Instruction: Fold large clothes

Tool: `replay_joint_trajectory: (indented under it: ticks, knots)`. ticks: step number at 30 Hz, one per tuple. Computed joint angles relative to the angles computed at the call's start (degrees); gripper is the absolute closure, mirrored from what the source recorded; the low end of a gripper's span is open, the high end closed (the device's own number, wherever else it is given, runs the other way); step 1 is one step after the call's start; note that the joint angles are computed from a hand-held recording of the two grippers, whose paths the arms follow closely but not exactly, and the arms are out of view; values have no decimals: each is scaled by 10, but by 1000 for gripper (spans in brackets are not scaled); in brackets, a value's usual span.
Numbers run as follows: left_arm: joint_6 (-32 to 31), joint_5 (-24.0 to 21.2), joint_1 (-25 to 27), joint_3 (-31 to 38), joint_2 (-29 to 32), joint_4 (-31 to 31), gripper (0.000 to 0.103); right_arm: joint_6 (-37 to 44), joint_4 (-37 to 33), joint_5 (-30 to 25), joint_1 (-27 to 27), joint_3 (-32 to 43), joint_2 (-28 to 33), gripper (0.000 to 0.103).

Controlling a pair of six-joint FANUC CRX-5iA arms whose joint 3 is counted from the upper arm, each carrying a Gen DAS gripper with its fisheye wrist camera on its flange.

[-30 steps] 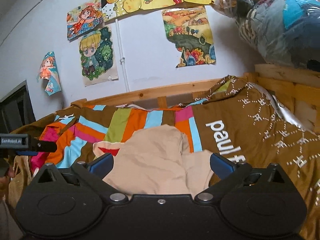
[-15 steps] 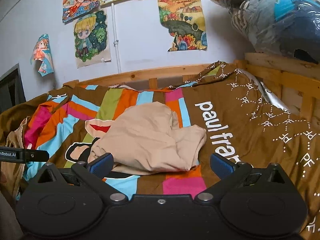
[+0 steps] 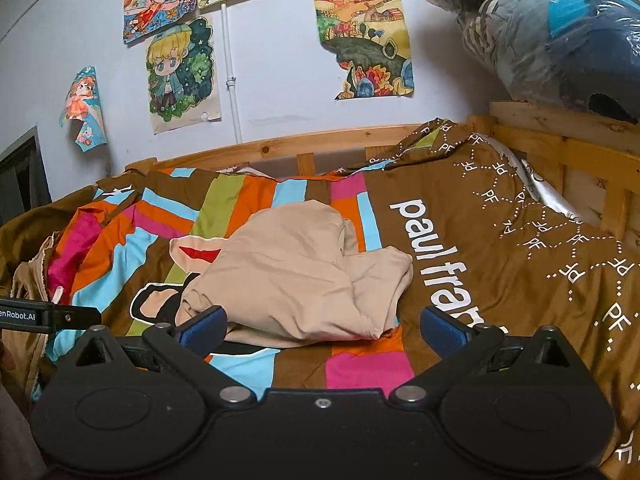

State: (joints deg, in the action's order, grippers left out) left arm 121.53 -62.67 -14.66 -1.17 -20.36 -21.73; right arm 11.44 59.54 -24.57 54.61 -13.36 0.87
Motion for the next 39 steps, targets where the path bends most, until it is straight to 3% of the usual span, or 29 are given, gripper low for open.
replay_joint_trajectory:
  ticks: [39]
  knots:
    - [-9, 1, 5, -6, -1, 6, 1, 0, -1, -1, 1, 0, 0, 1]
